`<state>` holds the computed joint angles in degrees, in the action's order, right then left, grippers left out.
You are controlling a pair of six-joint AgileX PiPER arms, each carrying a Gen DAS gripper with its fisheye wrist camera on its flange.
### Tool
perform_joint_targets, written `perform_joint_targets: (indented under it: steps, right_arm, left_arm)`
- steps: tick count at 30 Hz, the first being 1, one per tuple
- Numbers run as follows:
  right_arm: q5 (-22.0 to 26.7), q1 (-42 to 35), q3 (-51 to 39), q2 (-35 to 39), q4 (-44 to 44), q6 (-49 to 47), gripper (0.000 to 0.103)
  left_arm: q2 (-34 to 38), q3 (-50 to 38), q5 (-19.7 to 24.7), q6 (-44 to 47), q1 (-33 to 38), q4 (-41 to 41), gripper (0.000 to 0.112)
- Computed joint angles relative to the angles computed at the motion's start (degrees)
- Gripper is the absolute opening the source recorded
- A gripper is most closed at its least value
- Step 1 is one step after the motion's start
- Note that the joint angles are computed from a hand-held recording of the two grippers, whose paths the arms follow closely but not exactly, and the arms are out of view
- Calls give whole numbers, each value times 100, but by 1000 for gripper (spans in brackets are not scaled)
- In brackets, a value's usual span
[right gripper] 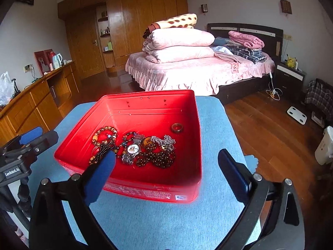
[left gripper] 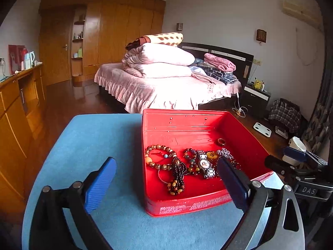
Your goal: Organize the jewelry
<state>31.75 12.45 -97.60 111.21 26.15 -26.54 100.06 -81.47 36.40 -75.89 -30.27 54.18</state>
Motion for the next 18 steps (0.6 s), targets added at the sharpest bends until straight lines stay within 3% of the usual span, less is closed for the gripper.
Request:
perform_joint_targets:
  steps: [18]
  right_arm:
    - [-399, -34, 2172, -1402, 816, -890, 97]
  left_arm:
    - [-821, 1240, 596, -954, -916, 455, 96]
